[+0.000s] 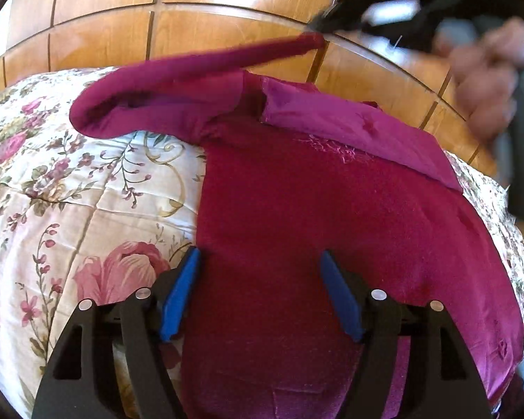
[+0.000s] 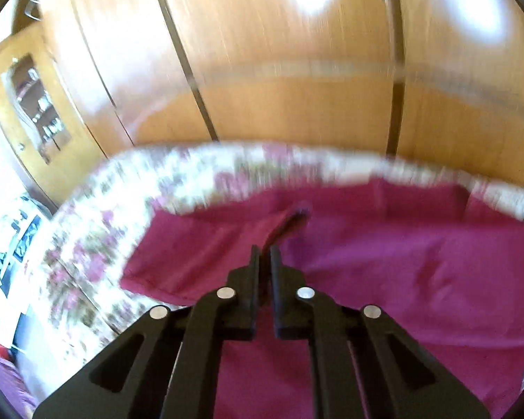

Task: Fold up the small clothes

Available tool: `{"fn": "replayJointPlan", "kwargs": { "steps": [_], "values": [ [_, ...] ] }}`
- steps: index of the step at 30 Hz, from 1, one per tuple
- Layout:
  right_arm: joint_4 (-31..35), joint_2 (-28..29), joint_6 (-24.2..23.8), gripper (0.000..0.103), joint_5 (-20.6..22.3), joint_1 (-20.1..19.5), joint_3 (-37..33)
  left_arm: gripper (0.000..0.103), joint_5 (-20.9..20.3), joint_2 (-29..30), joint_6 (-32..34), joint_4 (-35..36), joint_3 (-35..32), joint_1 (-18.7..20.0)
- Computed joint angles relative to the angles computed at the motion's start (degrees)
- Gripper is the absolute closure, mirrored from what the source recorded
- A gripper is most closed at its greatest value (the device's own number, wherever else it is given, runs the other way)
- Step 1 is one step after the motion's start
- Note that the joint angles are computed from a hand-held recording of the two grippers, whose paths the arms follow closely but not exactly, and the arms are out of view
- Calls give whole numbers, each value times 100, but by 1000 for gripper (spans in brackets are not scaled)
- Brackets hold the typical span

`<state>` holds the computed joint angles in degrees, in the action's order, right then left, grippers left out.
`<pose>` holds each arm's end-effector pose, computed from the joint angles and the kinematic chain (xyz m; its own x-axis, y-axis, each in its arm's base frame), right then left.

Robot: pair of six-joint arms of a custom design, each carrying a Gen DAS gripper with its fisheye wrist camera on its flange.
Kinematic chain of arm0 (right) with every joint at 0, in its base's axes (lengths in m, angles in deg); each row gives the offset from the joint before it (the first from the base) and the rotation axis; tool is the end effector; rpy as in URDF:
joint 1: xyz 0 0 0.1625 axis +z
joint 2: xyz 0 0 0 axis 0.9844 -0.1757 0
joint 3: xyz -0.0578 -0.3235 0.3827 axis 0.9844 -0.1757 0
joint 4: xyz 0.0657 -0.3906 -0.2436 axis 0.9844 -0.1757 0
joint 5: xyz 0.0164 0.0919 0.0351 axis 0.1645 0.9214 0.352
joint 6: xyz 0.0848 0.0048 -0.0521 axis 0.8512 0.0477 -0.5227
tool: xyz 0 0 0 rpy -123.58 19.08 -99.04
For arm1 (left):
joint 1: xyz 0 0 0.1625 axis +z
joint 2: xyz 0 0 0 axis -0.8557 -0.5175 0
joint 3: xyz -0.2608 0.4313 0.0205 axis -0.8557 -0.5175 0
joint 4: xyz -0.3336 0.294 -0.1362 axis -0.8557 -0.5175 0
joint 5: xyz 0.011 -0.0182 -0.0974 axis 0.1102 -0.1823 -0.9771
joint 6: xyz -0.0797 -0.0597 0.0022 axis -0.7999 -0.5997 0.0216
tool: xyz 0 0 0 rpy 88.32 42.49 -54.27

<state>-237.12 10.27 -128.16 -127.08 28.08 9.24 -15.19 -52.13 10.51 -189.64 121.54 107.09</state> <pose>0.3641 -0.7086 0.0603 -0.5418 -0.8090 0.2280 -0.8396 0.5087 -0.1903 -0.1113 -0.4646 0.1246 -0.7708 -0.4776 -0.4216 0.1338 0.5257 -0.8401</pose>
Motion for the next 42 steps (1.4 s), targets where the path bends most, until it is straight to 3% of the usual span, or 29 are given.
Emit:
{"fn": "replayJointPlan", "kwargs": {
  "steps": [3, 5, 7, 10, 11, 12, 14, 18, 22, 23, 26, 28, 32, 35, 39, 42],
  "values": [
    [-374, -173, -129, 103, 132, -44, -51, 33, 29, 40, -33, 79, -64, 7],
    [-601, -153, -80, 103, -67, -127, -183, 33, 67, 68, -87, 167, -90, 3],
    [-201, -129, 280, 103, -225, -300, -412, 33, 81, 87, -42, 159, -117, 36],
    [604, -90, 808, 98, -87, -572, -592, 33, 119, 107, -98, 279, -162, 31],
    [718, -62, 846, 94, -61, -636, -607, 33, 133, 109, -107, 317, -179, 40],
    [832, -59, 884, 76, -22, -680, -597, 33, 140, 104, -124, 355, -188, 38],
    [1124, -5, 1030, 57, 95, -733, -526, 33, 140, 103, -118, 360, -199, 47],
    [1562, 245, 1070, 58, 83, -643, -463, 33, 142, 108, -95, 329, -196, 48],
    [2124, 618, 1492, 60, 154, -556, -598, 33, 119, 122, -33, 230, -190, 53],
    [2203, 719, 1641, 65, 142, -528, -649, 33, 118, 111, -34, 219, -175, 50],
    [1949, 831, 1760, 95, -207, -368, -653, 36, 144, 46, -322, 365, -124, 65],
    [1606, 712, 1405, 96, -153, -265, -528, 31, 51, 116, 33, -114, -92, 64],
    [986, 291, 393, 97, 122, -33, -235, 30, 80, 144, 71, -37, -134, 81],
    [354, 46, -103, 97, 252, 65, -141, 30, 67, 157, 112, -80, -147, 95],
    [-539, -170, -480, 97, 32, -10, -21, 30, 91, 149, 57, 0, -146, 88],
    [-1039, -283, -641, 97, -382, -221, 15, 30, 96, 163, 54, 6, -159, 88]
  ]
}}
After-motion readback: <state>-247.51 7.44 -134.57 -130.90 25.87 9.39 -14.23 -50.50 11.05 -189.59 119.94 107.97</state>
